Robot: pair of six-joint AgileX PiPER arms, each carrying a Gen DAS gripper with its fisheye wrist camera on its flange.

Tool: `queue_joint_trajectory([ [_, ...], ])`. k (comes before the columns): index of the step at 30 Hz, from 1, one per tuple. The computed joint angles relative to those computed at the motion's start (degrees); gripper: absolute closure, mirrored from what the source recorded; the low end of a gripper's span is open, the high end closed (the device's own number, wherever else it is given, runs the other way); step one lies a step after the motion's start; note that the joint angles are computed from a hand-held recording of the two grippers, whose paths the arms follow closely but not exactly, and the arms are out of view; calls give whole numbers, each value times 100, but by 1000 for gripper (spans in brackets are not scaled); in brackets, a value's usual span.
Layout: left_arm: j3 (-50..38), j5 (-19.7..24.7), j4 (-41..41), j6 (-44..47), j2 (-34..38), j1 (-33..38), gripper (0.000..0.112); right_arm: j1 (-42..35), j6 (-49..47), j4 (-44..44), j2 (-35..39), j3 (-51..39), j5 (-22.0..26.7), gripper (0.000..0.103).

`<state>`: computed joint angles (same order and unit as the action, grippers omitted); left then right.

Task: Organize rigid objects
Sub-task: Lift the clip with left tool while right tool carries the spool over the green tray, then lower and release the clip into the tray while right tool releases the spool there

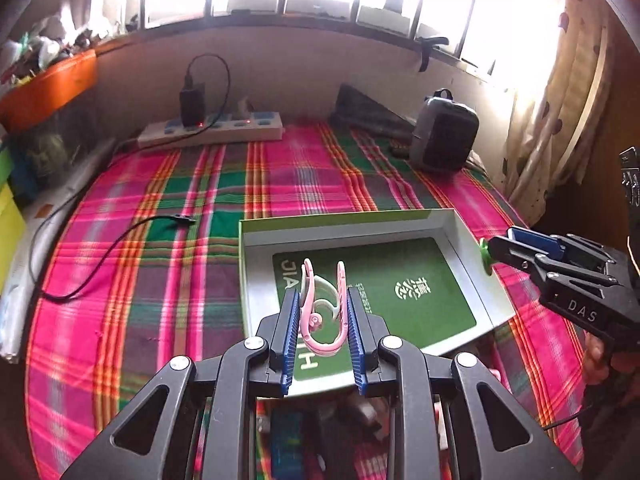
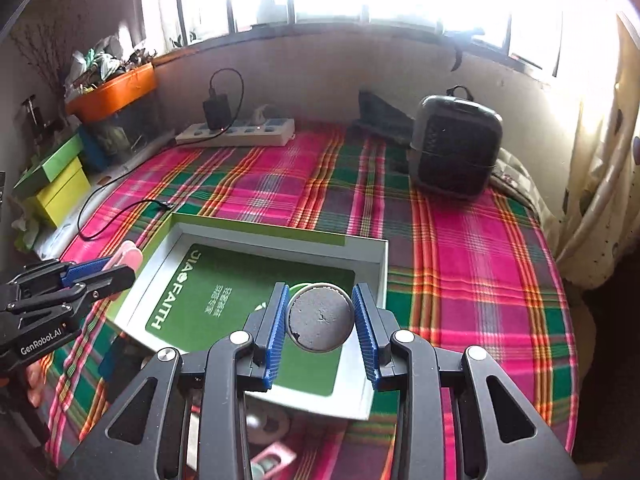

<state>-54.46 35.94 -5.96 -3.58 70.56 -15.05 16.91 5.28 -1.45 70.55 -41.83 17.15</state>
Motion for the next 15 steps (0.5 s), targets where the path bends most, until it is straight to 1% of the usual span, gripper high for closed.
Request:
queue_joint_trajectory([
  [5,-204,-144,-248,281,524,71,90,-38,-168,111,679,-361,-67,69],
  [9,-284,-236,-243,327,777,63,90,-70,-244,182,1143,-618,-74,69],
  [13,-380,-275,-272,382,1054,86,90,-108,-342,275,1448,-761,-117,69],
  [15,-407,-307,-216,349,1136,68,90,-158,-609,536,1542,-801,-165,69],
])
